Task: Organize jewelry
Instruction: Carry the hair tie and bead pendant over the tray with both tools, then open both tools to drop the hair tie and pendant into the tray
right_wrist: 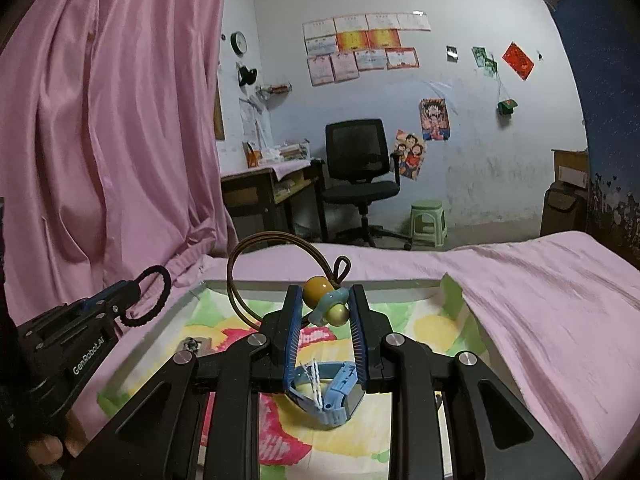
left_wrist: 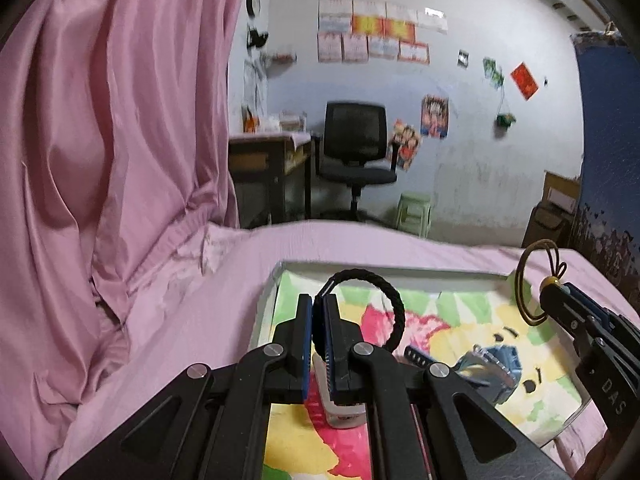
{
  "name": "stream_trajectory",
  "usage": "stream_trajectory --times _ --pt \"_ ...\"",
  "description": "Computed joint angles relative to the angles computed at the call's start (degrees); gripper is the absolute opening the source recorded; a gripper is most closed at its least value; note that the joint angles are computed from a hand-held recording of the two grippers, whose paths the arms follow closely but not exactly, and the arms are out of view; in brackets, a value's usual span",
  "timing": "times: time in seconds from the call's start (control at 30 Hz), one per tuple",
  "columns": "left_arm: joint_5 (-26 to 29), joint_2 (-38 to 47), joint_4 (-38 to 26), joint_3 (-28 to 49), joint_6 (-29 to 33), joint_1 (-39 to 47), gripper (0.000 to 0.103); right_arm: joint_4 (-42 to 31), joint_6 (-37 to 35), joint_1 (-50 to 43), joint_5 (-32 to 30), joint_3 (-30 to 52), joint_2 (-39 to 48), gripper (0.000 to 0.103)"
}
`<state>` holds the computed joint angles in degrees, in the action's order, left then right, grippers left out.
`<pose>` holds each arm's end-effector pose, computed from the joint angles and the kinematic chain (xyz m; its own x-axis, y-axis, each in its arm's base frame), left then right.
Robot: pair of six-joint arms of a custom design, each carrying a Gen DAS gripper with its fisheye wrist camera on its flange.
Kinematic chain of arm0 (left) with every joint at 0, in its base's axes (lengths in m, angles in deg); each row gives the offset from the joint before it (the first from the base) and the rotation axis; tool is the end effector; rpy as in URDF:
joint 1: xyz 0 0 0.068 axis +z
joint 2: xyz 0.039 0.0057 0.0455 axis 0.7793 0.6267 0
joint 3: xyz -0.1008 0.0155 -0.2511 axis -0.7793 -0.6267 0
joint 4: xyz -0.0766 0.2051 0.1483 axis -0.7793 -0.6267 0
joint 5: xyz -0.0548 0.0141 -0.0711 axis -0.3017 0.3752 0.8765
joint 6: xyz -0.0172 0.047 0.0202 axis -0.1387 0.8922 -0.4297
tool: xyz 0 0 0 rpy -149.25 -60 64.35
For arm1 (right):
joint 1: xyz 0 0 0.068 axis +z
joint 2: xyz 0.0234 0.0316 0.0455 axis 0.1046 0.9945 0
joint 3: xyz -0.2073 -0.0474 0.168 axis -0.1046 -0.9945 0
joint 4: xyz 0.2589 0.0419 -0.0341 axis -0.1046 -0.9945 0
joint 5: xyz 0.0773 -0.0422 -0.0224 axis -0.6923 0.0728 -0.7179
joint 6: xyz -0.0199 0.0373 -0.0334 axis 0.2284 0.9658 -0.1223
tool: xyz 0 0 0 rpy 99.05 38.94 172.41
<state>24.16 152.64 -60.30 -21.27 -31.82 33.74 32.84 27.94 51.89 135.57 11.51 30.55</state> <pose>0.2798 -0.0862 0.1986 -0.4161 0.1042 -0.9033 0.2493 0.9684 -0.0031 0.1892 0.1528 0.1982 -0.2354 0.2215 -0.9463 0.2766 0.9487 0.1532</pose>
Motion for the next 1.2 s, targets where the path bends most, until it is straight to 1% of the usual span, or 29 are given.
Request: stream_trajectory --times 0.17,0.33,0.47,0.6,0.77,0.87,0.97,1.03,1.07,1.1,1.13,1.17,1.2 --pt "1.4 3.5 -5.3 3.9 0.5 0.4 0.006 -1.4 0.9 -2.5 -3.8 1.2 2.0 0.021" --pt "2.0 5.8 -9.2 6.4 0.6 0.3 0.006 -3.8 2.5 -5.2 -8.9 2.5 4.4 0.021" --pt "2.9 7.8 -11.8 8.4 0.5 0.8 0.006 -3.9 3.2 -6.7 -12.4 2.5 6.3 0.021" --pt "3.8 9.9 -15.5 10.8 0.5 1.3 0.006 -4.8 3.7 -7.3 -14.1 3.3 8.1 0.021" --pt "3.9 10.2 -17.1 11.8 1.0 1.2 0.006 -6.3 4.5 -8.1 -15.8 4.0 9.3 0.021" --pt "3.9 10.0 -17.7 11.9 1.3 1.0 0.007 -6.9 4.7 -8.1 -15.8 4.2 9.3 0.021" --pt "4.9 9.8 -18.4 12.1 1.4 1.3 0.008 -6.9 4.7 -8.1 -16.2 3.6 8.7 0.022" --pt "6.0 9.3 -18.6 11.8 1.4 1.8 0.016 -7.0 4.9 -8.1 -16.2 3.4 8.4 0.023" --pt "6.2 9.1 -18.4 11.5 1.4 2.0 0.027 -7.2 5.0 -8.1 -16.2 3.3 8.1 0.026" --pt "6.6 8.4 -17.6 10.6 1.0 2.3 0.035 -7.5 5.3 -8.0 -15.9 3.1 7.8 0.034" --pt "6.8 7.9 -16.8 9.9 0.8 2.5 0.038 -7.4 5.5 -7.8 -15.6 2.8 7.4 0.040" --pt "7.5 6.9 -15.9 8.8 0.5 2.9 0.042 -6.8 5.6 -7.5 -15.2 2.2 6.8 0.040" --pt "8.3 6.2 -15.2 8.1 0.3 3.3 0.044 -6.6 5.6 -7.3 -15.0 2.1 6.6 0.040"
